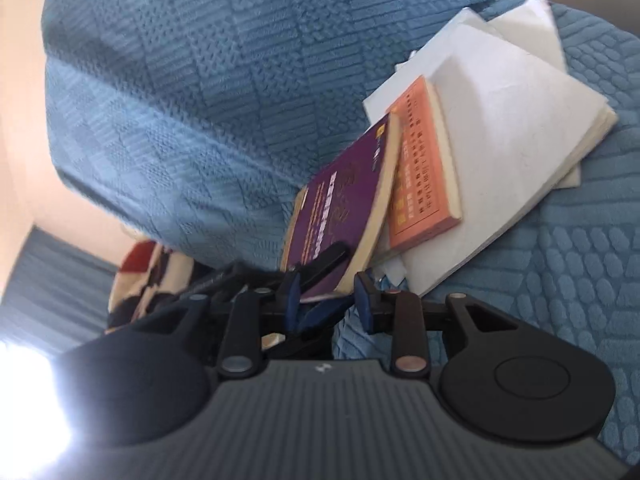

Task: Organize objects
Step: 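Lift the purple book up off the orange book with the left gripper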

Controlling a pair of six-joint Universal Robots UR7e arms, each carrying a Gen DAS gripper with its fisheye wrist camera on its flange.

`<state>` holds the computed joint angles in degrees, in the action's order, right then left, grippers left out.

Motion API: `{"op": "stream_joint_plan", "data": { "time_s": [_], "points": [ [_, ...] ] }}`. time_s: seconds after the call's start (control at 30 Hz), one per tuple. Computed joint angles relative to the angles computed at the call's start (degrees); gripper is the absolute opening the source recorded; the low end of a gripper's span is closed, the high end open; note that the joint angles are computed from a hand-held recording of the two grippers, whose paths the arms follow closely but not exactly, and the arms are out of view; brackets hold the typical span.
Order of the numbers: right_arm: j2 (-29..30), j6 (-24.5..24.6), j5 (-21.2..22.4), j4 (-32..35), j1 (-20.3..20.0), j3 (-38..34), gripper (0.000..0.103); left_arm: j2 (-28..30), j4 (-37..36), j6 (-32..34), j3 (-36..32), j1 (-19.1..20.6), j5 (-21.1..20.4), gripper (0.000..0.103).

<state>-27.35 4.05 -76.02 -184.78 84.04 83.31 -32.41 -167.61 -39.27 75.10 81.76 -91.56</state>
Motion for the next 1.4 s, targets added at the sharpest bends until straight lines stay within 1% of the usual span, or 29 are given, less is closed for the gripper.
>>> {"op": "stream_joint_plan", "data": {
  "time_s": [0.1,0.27,0.33,0.4,0.43,0.47,0.5,0.67,0.73,0.8,0.83,0.87,0.9,0.93,0.97,1.03,1.17,1.27,1.4],
  "points": [
    [-0.15,3.48,-0.08,-2.66,-0.60,0.57,0.034,-1.11,-0.96,0.29,1.70,-0.19,0.26,0.020],
    [0.04,5.21,-2.49,-3.11,-0.38,0.26,0.034,-3.97,-1.72,0.95,5.57,-0.32,-0.06,0.018],
    [0.19,5.76,-2.73,-2.83,-0.27,0.01,0.039,-5.07,-1.82,1.24,6.92,-0.42,-0.43,0.017],
    [0.35,6.90,-2.53,-3.22,-0.25,-0.10,0.048,-5.83,-1.37,0.23,7.60,-0.10,-2.47,0.016],
    [0.45,7.48,-2.11,-3.71,-0.32,-0.12,0.051,-6.27,-1.34,-0.07,8.02,0.11,-3.71,0.016],
    [0.64,8.17,-1.79,-4.36,-0.38,-0.15,0.056,-6.85,-1.18,0.00,8.57,0.13,-4.30,0.016],
    [0.77,8.84,-2.00,-4.76,-0.38,-0.21,0.059,-7.53,-0.96,0.35,9.26,0.04,-4.44,0.016],
    [1.33,12.05,-3.66,-6.87,-0.35,-0.54,0.059,-10.22,1.43,1.81,11.38,-0.54,-4.97,0.015],
    [1.31,12.75,-4.19,-7.39,-0.39,-0.40,0.058,-11.20,2.08,2.33,12.38,-0.73,-4.84,0.015],
    [1.06,11.69,-4.22,-8.05,-0.24,0.14,0.055,-11.98,2.85,2.69,13.20,-0.89,-4.71,0.015],
    [0.92,10.85,-5.07,-8.77,0.03,0.49,0.053,-12.61,3.25,2.98,13.92,-0.90,-4.68,0.015],
    [0.76,10.02,-6.03,-9.72,0.24,0.96,0.047,-13.15,3.50,3.21,14.58,-0.84,-4.82,0.015],
    [0.73,9.73,-6.92,-10.08,0.40,1.05,0.038,-13.24,3.74,3.31,14.63,-0.69,-5.35,0.015],
    [0.55,9.82,-7.49,-9.91,0.40,1.19,0.033,-13.56,3.47,3.22,15.15,-0.55,-5.79,0.016],
    [0.41,9.99,-7.92,-9.49,0.41,1.24,0.025,-13.36,3.23,2.99,14.98,-0.52,-5.98,0.016],
    [0.07,9.29,-7.92,-9.49,0.41,1.71,0.024,-13.52,3.11,3.00,15.22,-0.54,-5.80,0.016],
    [-0.88,3.30,-9.97,-10.78,1.76,3.11,0.023,-14.19,4.27,4.14,15.63,-0.91,-4.53,0.018],
    [-1.67,0.56,-10.58,-13.71,2.72,5.06,0.021,-15.34,4.70,4.34,16.33,-1.02,-4.51,0.019],
    [-2.77,-2.75,-12.99,-18.33,4.80,7.96,0.022,-16.94,5.83,4.60,16.20,-1.61,-4.35,0.019]
  ]
}}
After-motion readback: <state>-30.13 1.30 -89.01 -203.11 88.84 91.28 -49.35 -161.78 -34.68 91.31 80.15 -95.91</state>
